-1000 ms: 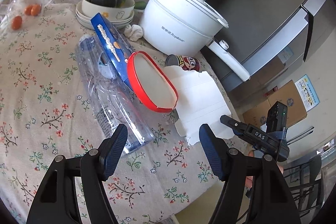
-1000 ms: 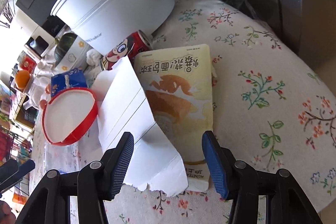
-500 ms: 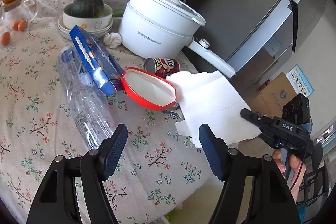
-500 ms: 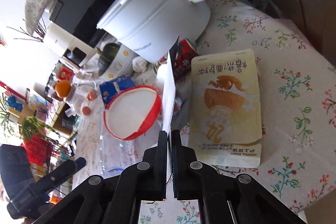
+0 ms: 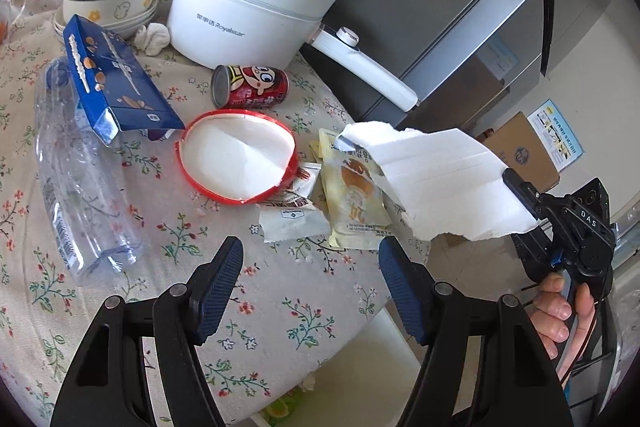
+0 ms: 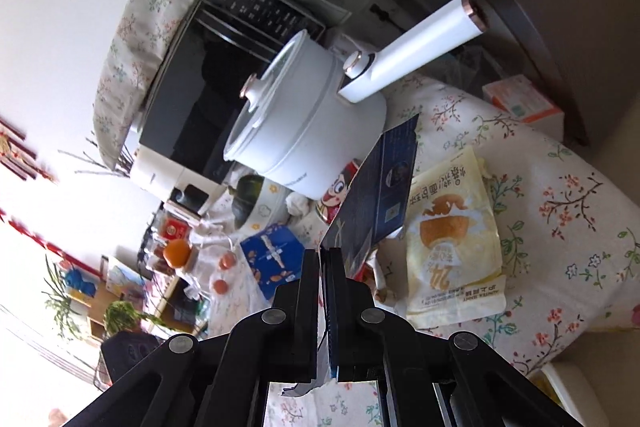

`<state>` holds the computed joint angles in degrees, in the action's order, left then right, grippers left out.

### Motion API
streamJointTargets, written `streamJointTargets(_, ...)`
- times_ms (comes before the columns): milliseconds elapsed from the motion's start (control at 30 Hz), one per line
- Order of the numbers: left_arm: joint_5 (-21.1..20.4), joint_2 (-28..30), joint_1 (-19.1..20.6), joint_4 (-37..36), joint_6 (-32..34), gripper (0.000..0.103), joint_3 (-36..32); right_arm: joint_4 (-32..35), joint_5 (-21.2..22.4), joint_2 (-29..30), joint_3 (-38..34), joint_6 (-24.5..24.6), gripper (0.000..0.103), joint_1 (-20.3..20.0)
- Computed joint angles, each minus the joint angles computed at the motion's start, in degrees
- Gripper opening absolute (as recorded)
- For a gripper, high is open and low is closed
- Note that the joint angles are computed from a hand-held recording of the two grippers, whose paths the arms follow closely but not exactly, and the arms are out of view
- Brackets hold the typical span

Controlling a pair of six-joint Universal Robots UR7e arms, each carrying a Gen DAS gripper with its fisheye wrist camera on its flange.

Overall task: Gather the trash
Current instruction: 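Grasp the torn white paper with the right gripper and lift it, then grasp the silver snack wrapper with the left gripper while the right holds the paper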

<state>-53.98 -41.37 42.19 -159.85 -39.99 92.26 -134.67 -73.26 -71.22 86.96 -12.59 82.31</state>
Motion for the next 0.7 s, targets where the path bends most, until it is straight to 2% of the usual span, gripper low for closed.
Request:
streamJointTargets(133, -1.8, 3.3, 1.5, 2.4, -4.4, 0.073, -3.6, -3.9, 2.7, -0.6, 0.2, 2.2, 0.003, -1.1)
streamJointTargets(233, -0.2, 5.2, 2.1, 4.9, -7.9, 0.073, -5.6, -3.3, 2.7, -0.6, 0.1, 1.5, 0.003, -1.0)
streamJointTargets(467, 2.3, 9.4, 3.3, 7.2, -8.4, 0.073, -10.6, -1.8, 3.2, -1.5, 0.4, -0.2, 0.003, -1.0)
streamJointTargets(567, 1.5, 10.2, 4.6, 6.5, -9.8, 0.070, -11.4, -1.8, 3.3, -1.7, 0.5, 0.2, 0.003, -1.4)
streamJointTargets(600, 2.4, 10.3, 4.6, 4.5, -9.5, 0.056, -10.8, -1.8, 3.2, -1.7, 0.4, 0.2, 0.003, -1.4)
streamJointTargets(633, 2.2, 10.3, 4.8, 4.5, -9.4, 0.032, -10.7, -1.5, 3.2, -1.7, 0.3, 0.0, 0.003, -1.4)
streamJointTargets(667, 0.4, 10.2, 5.4, 3.8, -9.0, 0.027, -10.6, -1.4, 3.2, -1.7, 0.3, -0.3, 0.003, -1.4)
streamJointTargets(700, -0.8, 9.9, 5.8, 2.1, -9.2, 0.015, -9.8, -1.3, 3.0, -1.7, 0.3, -0.5, 0.003, -1.3)
